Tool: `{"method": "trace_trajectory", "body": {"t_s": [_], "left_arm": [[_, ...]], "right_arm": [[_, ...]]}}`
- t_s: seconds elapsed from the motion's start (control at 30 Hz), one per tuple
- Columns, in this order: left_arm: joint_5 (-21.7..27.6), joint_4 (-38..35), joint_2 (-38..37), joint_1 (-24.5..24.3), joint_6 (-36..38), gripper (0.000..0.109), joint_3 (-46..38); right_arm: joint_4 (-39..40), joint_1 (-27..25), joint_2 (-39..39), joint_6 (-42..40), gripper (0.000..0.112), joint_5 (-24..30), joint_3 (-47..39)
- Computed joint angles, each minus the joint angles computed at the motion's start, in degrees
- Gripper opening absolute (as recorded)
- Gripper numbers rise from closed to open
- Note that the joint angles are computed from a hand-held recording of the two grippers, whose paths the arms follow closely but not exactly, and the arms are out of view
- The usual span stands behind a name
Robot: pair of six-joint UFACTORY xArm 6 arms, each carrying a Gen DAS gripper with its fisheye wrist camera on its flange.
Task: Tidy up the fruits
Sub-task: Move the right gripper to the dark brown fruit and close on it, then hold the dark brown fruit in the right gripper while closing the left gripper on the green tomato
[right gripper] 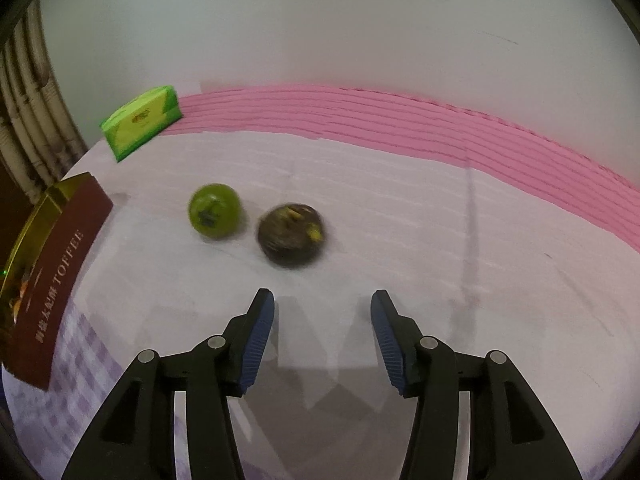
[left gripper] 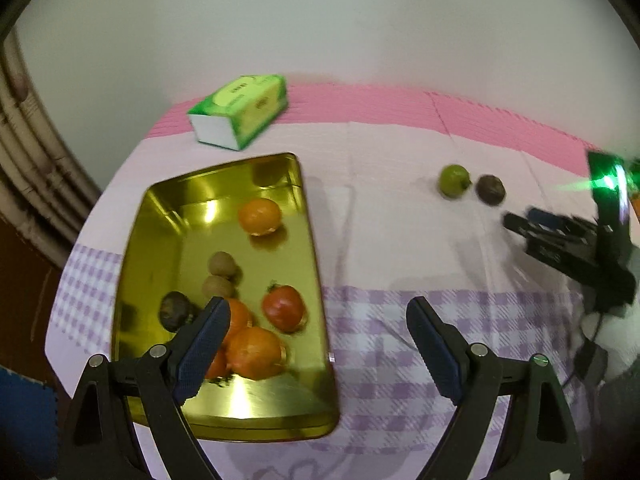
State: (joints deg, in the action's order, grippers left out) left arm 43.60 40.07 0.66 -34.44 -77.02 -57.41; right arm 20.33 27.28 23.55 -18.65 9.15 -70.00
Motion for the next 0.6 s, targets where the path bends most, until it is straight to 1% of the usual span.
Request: {"method": "trace_trajectory", "body": {"t_s": [0.1,0.17,0.23,0.33,0.43,0.47,0.5,0.57,0.6], "left_arm": [[-0.79,-0.65,0.72,-0.12,0.81,0.087,-0.41],[-0.93,-0.80,1.23,-0.07,1.16,0.087,-0.91],[-1.31,-1.05,1.60,0.20,1.59,0.087,-1.33],[-1.42,-1.27,2.46,0.47,2.21,0.087,-2.35],[-1.53,-1.27,3.88,0.92,2.96,0.087,-4.05],[-1.61,-1.22,4.54,1.10,3.37,0.087,-4.83],[-1.59,-1.28,5.10,1.28,3.81,0.087,-5.47],[-1.44,-1.40,6.55,1.57,4.47,0.087,-7.13],[-1.55,-1.34,7.30,1.67,4.55,0.087,-7.94]], "right_arm": [[-5.51,0.29,2.28,4.72,0.055,0.30,-2.95],[-10.63,0.07,3.85,9.09,0.055,0.86,-5.14],[-11.77,0.15,5.40,10.08,0.056,1.78,-7.50],[-15.95,-0.02,7.08,13.33,0.056,2.58,-10.00],[-19.27,-0.16,7.49,15.49,0.055,2.44,-10.45],[-19.96,-0.15,7.33,15.90,0.052,2.13,-10.16],[-19.37,-0.06,7.15,15.20,0.047,1.84,-9.85],[-19.25,-0.09,6.78,14.61,0.042,1.39,-9.21],[-19.00,-0.14,6.67,14.26,0.042,1.30,-9.01]]}}
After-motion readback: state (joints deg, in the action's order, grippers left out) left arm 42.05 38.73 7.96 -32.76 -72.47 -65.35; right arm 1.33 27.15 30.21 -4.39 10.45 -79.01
